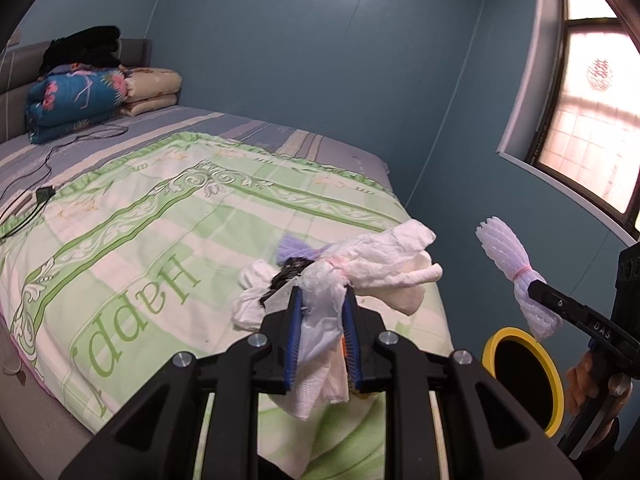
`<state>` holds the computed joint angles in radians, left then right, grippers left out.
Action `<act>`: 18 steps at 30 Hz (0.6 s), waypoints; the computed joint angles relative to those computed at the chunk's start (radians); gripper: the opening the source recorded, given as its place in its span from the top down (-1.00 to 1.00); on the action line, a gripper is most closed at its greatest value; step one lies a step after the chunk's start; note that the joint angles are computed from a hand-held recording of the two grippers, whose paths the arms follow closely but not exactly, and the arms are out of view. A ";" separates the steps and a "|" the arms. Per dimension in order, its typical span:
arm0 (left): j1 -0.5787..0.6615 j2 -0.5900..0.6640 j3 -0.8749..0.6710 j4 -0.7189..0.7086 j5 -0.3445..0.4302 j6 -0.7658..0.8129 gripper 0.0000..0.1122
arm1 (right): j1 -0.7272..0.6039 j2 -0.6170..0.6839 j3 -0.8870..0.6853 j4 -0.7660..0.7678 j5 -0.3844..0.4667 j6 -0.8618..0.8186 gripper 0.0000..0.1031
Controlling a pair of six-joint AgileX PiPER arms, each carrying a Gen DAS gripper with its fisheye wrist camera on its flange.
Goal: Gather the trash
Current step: 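Lift the white tissue and lavender foam net and carry both over the yellow bin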
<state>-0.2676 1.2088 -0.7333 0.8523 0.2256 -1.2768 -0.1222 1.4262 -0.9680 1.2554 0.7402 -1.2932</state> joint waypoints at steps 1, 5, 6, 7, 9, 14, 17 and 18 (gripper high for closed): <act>-0.026 0.006 -0.017 0.020 0.021 -0.018 0.68 | -0.020 -0.008 0.004 0.004 0.008 -0.009 0.48; -0.085 0.030 -0.065 0.048 0.055 -0.040 0.68 | -0.091 -0.028 0.011 0.008 0.041 -0.026 0.48; -0.098 0.040 -0.082 0.037 0.058 -0.028 0.68 | -0.113 -0.031 0.012 0.010 0.051 -0.034 0.48; -0.108 0.051 -0.098 0.023 0.058 -0.013 0.68 | -0.126 -0.033 0.013 0.011 0.056 -0.036 0.48; -0.127 0.069 -0.127 0.004 0.065 0.010 0.68 | -0.157 -0.038 0.017 0.010 0.068 -0.043 0.48; -0.193 0.138 -0.218 -0.021 0.081 0.055 0.68 | -0.256 -0.047 0.018 0.013 0.107 -0.067 0.48; -0.228 0.188 -0.272 -0.031 0.077 0.070 0.68 | -0.316 -0.046 0.011 0.014 0.132 -0.080 0.48; -0.237 0.204 -0.286 -0.033 0.073 0.072 0.68 | -0.327 -0.042 0.007 0.014 0.135 -0.083 0.48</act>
